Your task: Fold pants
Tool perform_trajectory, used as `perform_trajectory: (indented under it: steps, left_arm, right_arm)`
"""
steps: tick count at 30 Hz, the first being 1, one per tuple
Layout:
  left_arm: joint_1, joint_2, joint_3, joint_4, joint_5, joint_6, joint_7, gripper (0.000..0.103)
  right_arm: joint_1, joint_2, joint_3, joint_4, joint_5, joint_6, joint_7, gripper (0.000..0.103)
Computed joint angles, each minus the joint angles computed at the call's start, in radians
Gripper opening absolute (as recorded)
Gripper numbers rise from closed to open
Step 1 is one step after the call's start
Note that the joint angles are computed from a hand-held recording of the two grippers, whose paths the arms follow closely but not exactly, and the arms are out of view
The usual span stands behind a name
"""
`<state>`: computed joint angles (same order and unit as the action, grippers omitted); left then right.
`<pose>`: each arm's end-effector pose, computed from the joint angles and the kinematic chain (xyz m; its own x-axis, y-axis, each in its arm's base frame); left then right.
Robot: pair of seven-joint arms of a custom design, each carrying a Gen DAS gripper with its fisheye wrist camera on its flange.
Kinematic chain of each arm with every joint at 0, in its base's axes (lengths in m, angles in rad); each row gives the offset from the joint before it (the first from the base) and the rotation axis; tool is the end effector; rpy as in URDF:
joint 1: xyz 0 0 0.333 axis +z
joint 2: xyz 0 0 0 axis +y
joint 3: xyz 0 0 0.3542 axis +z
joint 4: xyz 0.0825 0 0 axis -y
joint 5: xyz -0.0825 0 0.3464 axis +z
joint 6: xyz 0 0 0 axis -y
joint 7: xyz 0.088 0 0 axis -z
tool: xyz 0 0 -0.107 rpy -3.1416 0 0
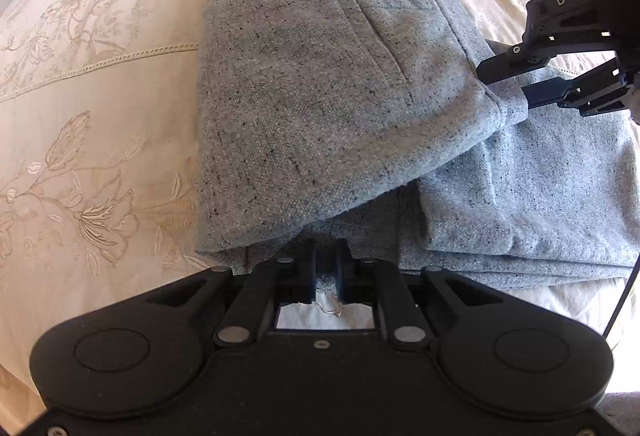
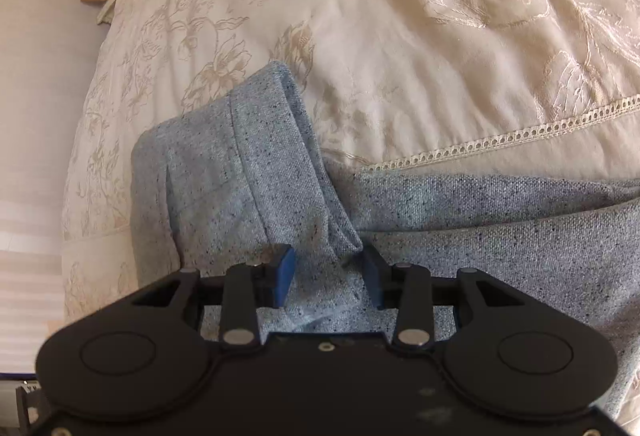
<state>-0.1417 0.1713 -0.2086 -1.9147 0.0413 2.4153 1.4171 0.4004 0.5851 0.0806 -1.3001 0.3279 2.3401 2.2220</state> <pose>0.5672 -0.1989 0.4984 -0.2201 -0.9742 0.0494 -0.9264 0.1929 -0.3234 0.6664 0.3339 0.4986 -0.2818 -0.8086 -0.5164 -0.9170 0.3854 -0.1032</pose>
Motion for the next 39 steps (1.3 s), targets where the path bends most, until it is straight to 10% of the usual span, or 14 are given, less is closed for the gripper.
perform_trajectory:
  steps: [2, 5, 10, 17, 27, 39]
  left_arm:
    - [0.007, -0.007, 0.001, -0.01, -0.02, 0.009, -0.005, 0.019]
    - [0.01, -0.024, 0.001, -0.041, -0.024, 0.038, 0.008, 0.019]
    - [0.005, -0.049, 0.0, -0.082, -0.01, 0.075, 0.042, 0.019]
    - [-0.001, -0.107, 0.002, -0.141, -0.006, 0.091, 0.133, 0.019]
    - [-0.014, -0.161, 0.015, -0.196, -0.001, 0.034, 0.205, 0.02]
    - [0.012, -0.2, 0.051, -0.069, -0.062, -0.039, 0.191, 0.02]
  right_arm:
    - [0.005, 0.01, -0.006, 0.007, 0.008, 0.02, 0.034, 0.042]
    - [0.006, 0.012, 0.006, 0.013, 0.005, 0.056, -0.001, 0.012]
    - [0.069, -0.003, -0.029, 0.105, -0.132, 0.039, -0.054, 0.01]
    - [0.139, -0.237, -0.088, -0.096, -0.293, 0.186, 0.015, 0.01]
    - [0.091, -0.43, -0.058, -0.491, -0.45, 0.045, 0.349, 0.01]
    - [0.084, -0.507, 0.012, -0.511, -0.678, -0.04, 0.509, 0.01]
